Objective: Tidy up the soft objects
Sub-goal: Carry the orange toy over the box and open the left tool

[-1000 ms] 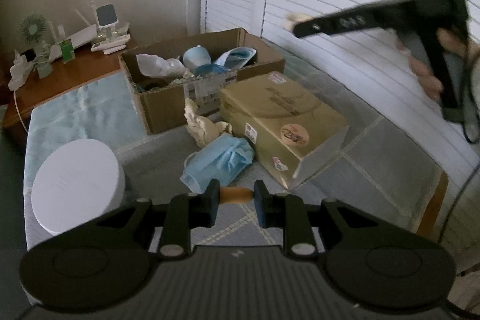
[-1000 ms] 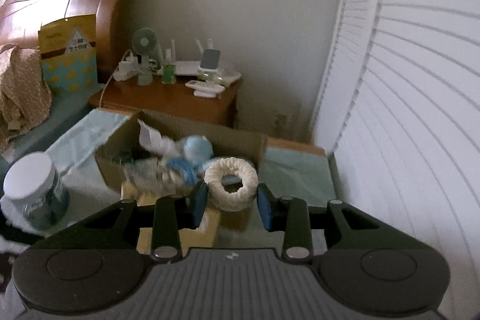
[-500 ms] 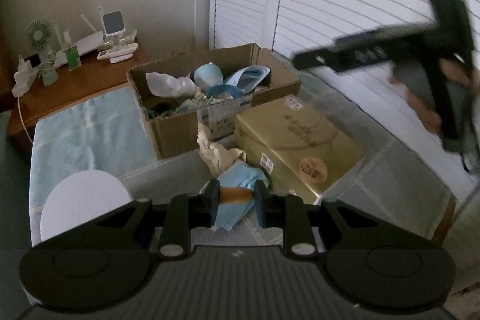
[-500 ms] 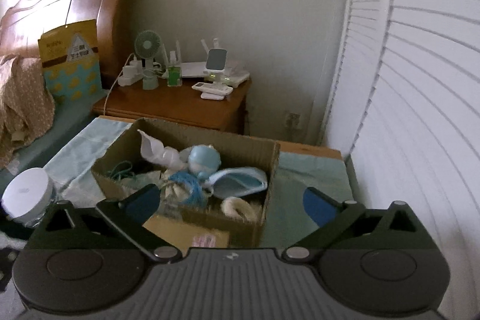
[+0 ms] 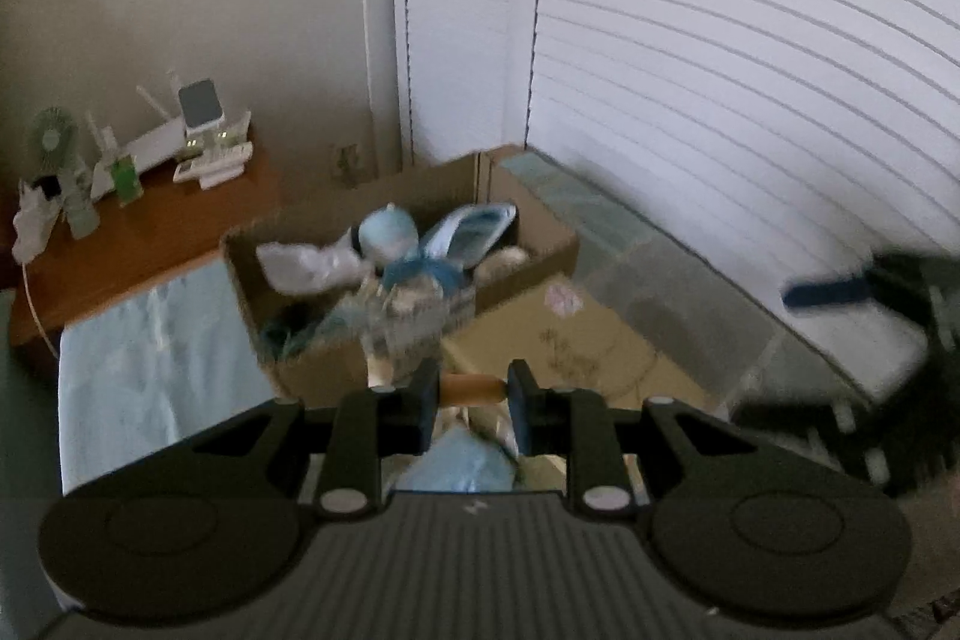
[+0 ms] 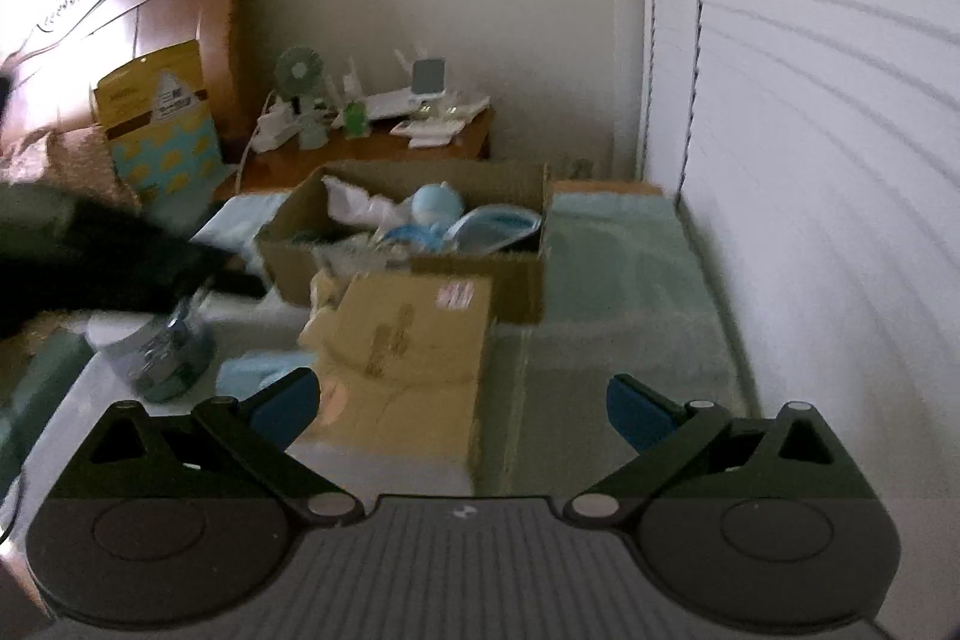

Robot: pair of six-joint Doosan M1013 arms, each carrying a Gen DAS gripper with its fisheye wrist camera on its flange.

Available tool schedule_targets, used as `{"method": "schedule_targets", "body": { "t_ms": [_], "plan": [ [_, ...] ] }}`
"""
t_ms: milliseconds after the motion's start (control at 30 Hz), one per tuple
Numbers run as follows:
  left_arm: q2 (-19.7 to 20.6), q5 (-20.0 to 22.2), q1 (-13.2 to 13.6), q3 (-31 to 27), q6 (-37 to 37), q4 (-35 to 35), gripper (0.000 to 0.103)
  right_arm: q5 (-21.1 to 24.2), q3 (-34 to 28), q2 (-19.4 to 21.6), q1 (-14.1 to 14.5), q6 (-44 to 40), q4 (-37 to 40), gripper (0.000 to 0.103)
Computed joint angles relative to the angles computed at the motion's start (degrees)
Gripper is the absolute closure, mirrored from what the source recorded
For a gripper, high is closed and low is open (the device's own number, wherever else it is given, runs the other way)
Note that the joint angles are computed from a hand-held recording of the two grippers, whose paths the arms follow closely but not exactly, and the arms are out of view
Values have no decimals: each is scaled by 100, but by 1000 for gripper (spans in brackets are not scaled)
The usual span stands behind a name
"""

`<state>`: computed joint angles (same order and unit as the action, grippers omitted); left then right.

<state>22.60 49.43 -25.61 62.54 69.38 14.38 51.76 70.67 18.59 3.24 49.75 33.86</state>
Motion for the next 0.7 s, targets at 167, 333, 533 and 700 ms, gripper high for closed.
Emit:
{"method": "schedule_targets", "body": {
  "t_ms": [167, 333, 533, 700],
  "plan": [
    [408, 211, 43, -686, 270, 12, 80, 48, 138, -91, -54, -148, 61, 0],
    [915, 428, 99, -1489, 493, -96, 80, 200, 133, -67, -117, -155, 199, 0],
    [1459, 709, 118, -2313, 749, -198, 59, 203, 108, -11, -119, -53, 19, 0],
    [1483, 620, 24, -2294, 501, 236, 12, 157, 129, -20, -160, -18, 77, 0]
  ]
}}
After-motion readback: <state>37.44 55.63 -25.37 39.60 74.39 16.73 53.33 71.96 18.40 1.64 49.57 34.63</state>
